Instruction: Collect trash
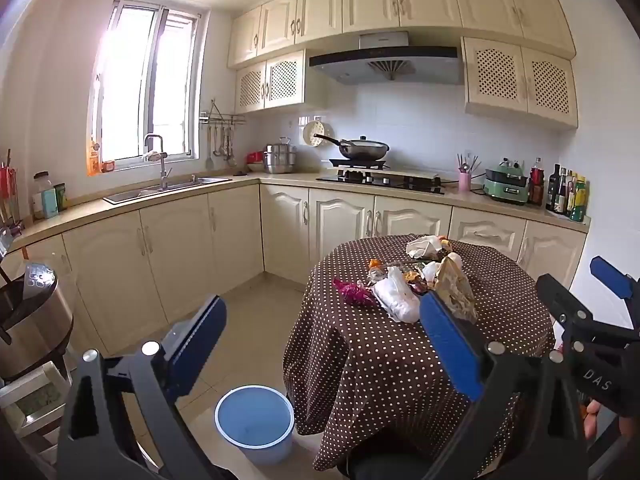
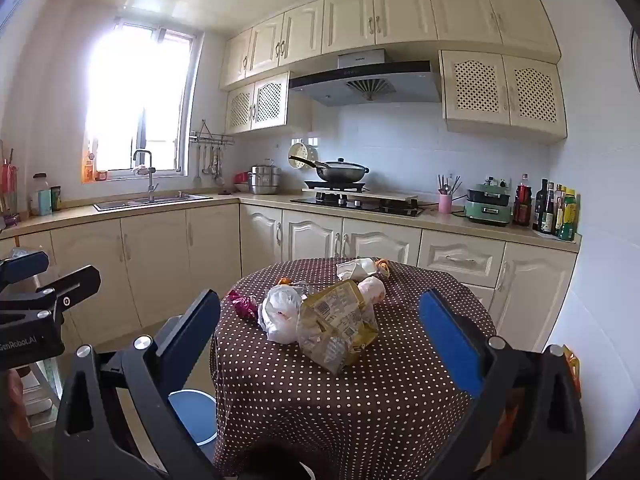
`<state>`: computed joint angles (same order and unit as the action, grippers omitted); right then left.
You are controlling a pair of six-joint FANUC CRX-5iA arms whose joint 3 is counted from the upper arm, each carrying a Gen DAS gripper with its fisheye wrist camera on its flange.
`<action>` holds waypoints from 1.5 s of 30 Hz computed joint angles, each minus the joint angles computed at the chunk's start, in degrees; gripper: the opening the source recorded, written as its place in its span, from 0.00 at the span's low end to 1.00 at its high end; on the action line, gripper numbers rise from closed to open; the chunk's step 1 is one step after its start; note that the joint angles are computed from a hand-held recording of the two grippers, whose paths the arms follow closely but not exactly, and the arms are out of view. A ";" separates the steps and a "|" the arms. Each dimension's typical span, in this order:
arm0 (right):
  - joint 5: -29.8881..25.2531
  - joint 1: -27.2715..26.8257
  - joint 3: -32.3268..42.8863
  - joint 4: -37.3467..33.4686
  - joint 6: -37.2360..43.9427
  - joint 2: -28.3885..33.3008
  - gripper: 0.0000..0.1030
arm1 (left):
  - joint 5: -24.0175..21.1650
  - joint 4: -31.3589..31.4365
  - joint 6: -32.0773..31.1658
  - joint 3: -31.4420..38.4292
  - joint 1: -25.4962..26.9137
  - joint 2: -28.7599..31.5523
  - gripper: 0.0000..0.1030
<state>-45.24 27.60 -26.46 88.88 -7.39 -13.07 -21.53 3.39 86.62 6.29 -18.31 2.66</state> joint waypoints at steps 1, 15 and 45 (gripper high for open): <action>-0.07 0.37 0.45 -1.59 1.46 0.13 0.93 | -0.13 -0.35 0.42 0.13 -0.03 0.01 0.93; 0.02 0.85 1.01 -2.84 2.68 0.72 0.93 | -0.62 -0.41 0.27 0.33 0.04 0.19 0.93; 0.59 0.42 0.62 -3.07 2.87 0.86 0.93 | -1.61 0.89 -0.41 0.37 0.47 0.83 0.93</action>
